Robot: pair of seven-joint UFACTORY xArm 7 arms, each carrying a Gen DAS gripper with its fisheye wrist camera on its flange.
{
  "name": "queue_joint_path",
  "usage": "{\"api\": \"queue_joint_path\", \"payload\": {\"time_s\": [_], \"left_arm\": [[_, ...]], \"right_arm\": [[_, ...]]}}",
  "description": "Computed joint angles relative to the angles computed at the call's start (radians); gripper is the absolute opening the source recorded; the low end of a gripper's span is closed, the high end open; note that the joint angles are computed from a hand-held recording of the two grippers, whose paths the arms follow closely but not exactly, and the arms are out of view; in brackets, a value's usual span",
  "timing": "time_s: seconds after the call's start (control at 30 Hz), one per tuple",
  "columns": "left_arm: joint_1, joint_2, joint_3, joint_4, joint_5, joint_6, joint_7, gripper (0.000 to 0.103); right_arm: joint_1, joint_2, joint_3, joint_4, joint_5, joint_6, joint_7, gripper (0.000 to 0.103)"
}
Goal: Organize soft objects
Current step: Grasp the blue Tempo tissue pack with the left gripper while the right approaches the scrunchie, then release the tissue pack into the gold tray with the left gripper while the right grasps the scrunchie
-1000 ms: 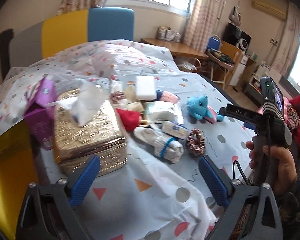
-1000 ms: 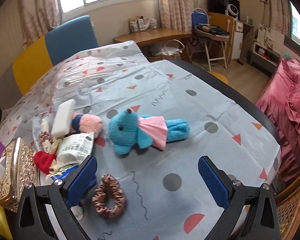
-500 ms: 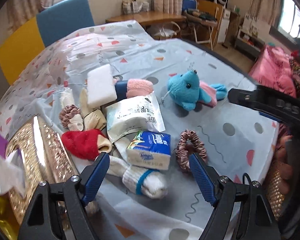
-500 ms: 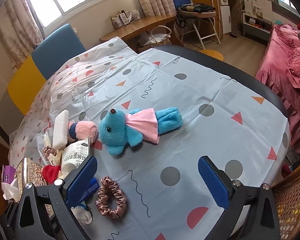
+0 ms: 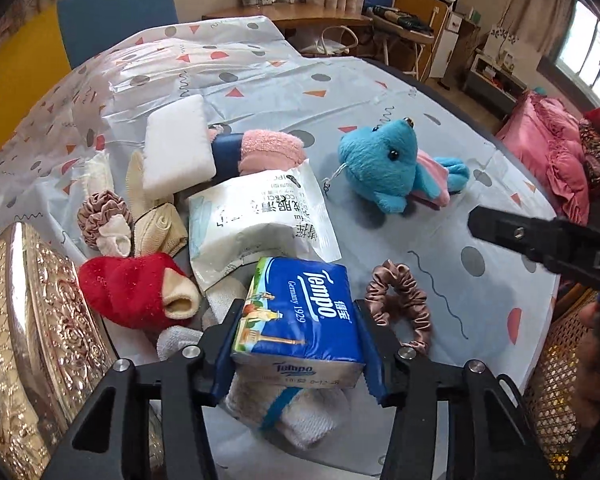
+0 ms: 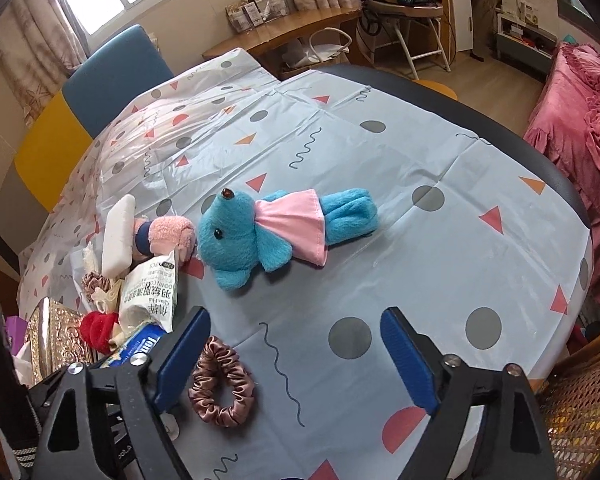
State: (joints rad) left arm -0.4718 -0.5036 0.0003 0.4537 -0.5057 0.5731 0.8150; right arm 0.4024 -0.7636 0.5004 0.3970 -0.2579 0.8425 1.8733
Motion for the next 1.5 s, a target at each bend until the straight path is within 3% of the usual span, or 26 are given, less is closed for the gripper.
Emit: {"api": "queue_joint_path", "payload": {"time_s": [0.13, 0.3, 0.57, 0.63, 0.7, 0.73, 1.1, 1.37, 1.5], "left_arm": [[0.01, -0.074, 0.054, -0.021, -0.034, 0.052, 0.029, 0.052], [0.021, -0.102, 0.069, 0.002, -0.07, 0.08, 0.027, 0.052], [0.049, -0.003, 0.082, 0.162, -0.148, 0.07, 0.015, 0.052], [0.071, 0.013, 0.087, 0.205, -0.156, 0.063, 0.018, 0.052], [0.096, 0.03, 0.102, 0.252, -0.168, 0.058, 0.026, 0.052], [0.111, 0.04, 0.111, 0.275, -0.173, 0.055, 0.028, 0.052], [0.354, 0.188, 0.23, 0.471, -0.237, 0.014, 0.074, 0.052], [0.536, 0.204, 0.278, 0.353, -0.212, -0.104, 0.165, 0.053], [0.583, 0.217, 0.294, 0.277, -0.197, -0.162, 0.185, 0.053]], "right_arm": [[0.022, 0.09, -0.055, 0.01, 0.015, -0.091, -0.106, 0.074], [0.049, 0.237, -0.095, 0.063, 0.035, -0.175, -0.266, 0.073], [0.061, 0.448, -0.09, 0.202, -0.016, -0.1, -0.368, 0.07], [0.067, 0.468, -0.084, 0.221, -0.05, -0.081, -0.354, 0.05], [0.078, 0.476, -0.085, 0.23, -0.071, -0.077, -0.344, 0.035], [0.083, 0.484, -0.089, 0.238, -0.075, -0.073, -0.347, 0.032], [0.14, 0.569, -0.091, 0.315, -0.13, -0.011, -0.313, 0.03], [0.174, 0.644, -0.109, 0.36, -0.194, 0.008, -0.284, 0.03], [0.206, 0.676, -0.117, 0.391, -0.212, 0.037, -0.267, 0.03]]}}
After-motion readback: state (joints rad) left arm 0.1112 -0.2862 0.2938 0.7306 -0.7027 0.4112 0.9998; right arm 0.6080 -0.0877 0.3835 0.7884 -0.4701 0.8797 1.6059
